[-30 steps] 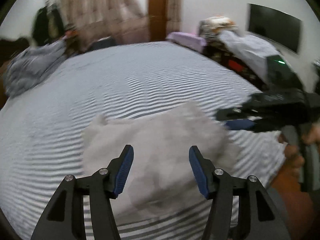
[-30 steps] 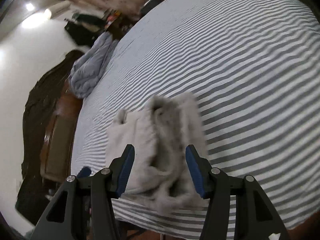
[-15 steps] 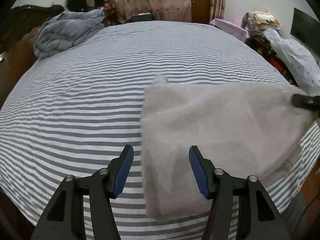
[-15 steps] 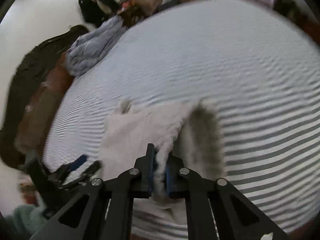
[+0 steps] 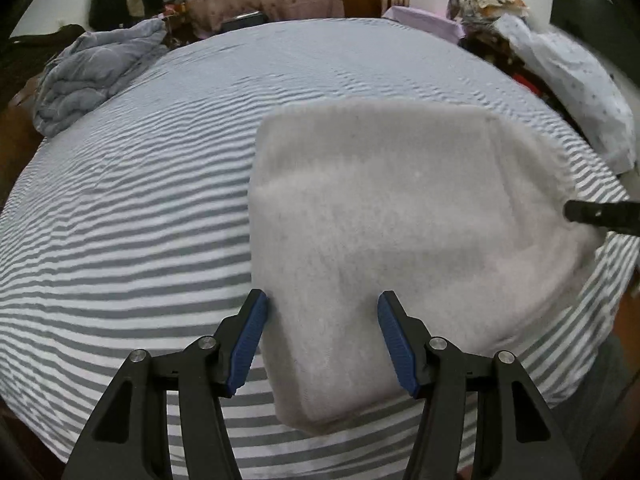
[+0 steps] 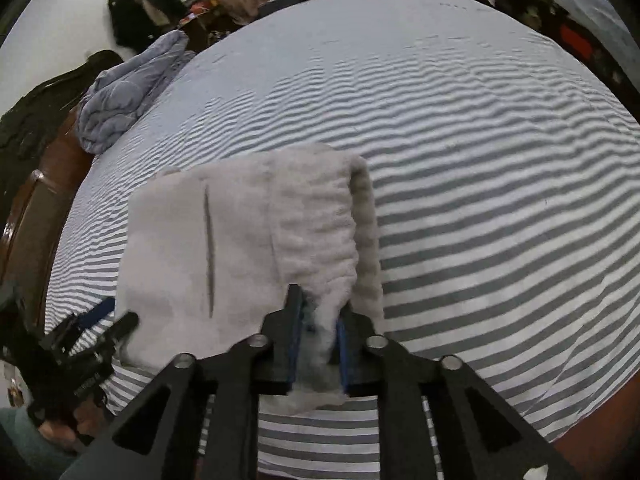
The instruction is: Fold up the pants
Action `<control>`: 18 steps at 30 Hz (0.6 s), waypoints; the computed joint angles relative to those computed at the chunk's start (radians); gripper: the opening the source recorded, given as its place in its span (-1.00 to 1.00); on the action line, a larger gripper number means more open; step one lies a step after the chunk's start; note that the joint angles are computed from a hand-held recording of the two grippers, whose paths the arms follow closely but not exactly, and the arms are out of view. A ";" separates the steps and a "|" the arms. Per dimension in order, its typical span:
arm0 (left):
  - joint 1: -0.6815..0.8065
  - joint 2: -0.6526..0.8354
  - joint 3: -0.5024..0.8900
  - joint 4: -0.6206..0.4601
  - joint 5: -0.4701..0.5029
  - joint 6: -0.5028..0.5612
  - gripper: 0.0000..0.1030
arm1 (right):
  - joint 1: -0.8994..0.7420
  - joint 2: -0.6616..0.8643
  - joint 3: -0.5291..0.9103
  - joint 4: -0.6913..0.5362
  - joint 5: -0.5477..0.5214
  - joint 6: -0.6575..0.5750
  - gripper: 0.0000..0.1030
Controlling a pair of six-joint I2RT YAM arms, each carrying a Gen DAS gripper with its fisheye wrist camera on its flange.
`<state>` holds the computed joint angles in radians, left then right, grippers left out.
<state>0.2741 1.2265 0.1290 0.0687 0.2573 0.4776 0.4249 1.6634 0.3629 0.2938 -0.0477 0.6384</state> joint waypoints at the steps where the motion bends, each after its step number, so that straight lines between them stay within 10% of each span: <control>1: -0.013 0.018 -0.013 0.038 -0.016 -0.002 0.14 | 0.000 0.017 0.003 0.008 -0.001 0.000 -0.56; 9: -0.035 0.062 -0.007 0.069 -0.046 -0.024 0.24 | -0.064 0.064 -0.042 0.103 -0.047 0.016 0.01; 18: -0.048 0.014 0.025 -0.026 -0.078 -0.055 0.24 | -0.033 0.005 -0.016 0.006 -0.010 0.015 0.01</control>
<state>0.2260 1.2402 0.1539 0.0422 0.1791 0.4228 0.3918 1.6687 0.3464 0.3000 -0.0582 0.6532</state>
